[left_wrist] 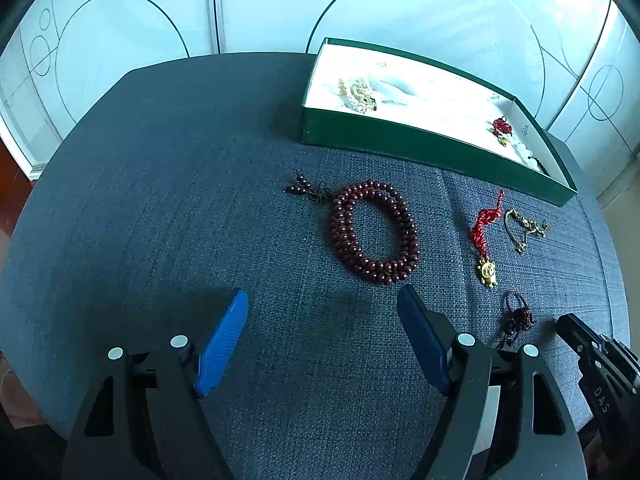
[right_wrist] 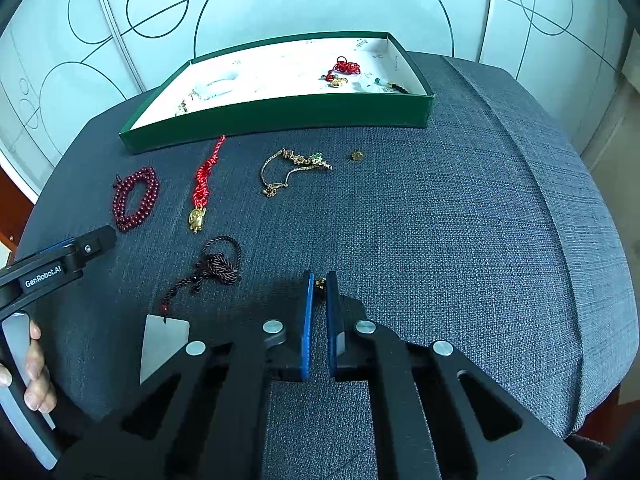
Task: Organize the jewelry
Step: 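Close the right tool on a small gold earring on the table, then grasp the dark red bead mala with the left tool while the right tool holds the earring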
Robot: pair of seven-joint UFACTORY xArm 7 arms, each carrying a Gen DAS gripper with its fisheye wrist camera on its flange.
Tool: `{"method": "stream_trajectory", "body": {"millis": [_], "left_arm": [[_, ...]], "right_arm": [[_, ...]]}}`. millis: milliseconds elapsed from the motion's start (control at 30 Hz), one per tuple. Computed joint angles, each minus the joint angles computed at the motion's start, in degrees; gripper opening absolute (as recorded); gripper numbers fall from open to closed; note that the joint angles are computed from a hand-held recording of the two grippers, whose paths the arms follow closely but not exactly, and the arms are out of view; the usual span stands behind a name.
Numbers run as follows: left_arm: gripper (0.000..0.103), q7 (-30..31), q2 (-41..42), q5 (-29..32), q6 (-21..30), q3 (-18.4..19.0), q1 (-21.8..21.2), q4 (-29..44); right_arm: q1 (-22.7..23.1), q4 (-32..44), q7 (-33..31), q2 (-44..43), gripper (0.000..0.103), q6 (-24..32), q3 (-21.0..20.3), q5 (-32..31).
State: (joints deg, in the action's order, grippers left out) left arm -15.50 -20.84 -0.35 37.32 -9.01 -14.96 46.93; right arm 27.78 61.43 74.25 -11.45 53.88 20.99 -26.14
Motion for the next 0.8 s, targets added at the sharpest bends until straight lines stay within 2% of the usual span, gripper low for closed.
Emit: {"method": "stream_trajectory", "body": {"millis": [533,633,800], "left_arm": [[0.076,-1.4,5.8,2.1,0.2,-0.9,-0.5,4.9],[0.081,-2.1,7.7,3.4,-0.5,-1.2,-0.5,6.3],[0.081,-1.6,8.8,3.3,-1.4,-0.9,-1.1,7.1]], "right_arm": [[-1.8,3.4,-2.8,2.6,0.006,-1.8,-2.4,-0.5],[-2.1,4.0,-3.3,3.3,0.006,-2.5,-3.0,-0.4],[-2.2,3.4,-3.6,3.2,0.006,-3.6,-3.5,0.1]]}}
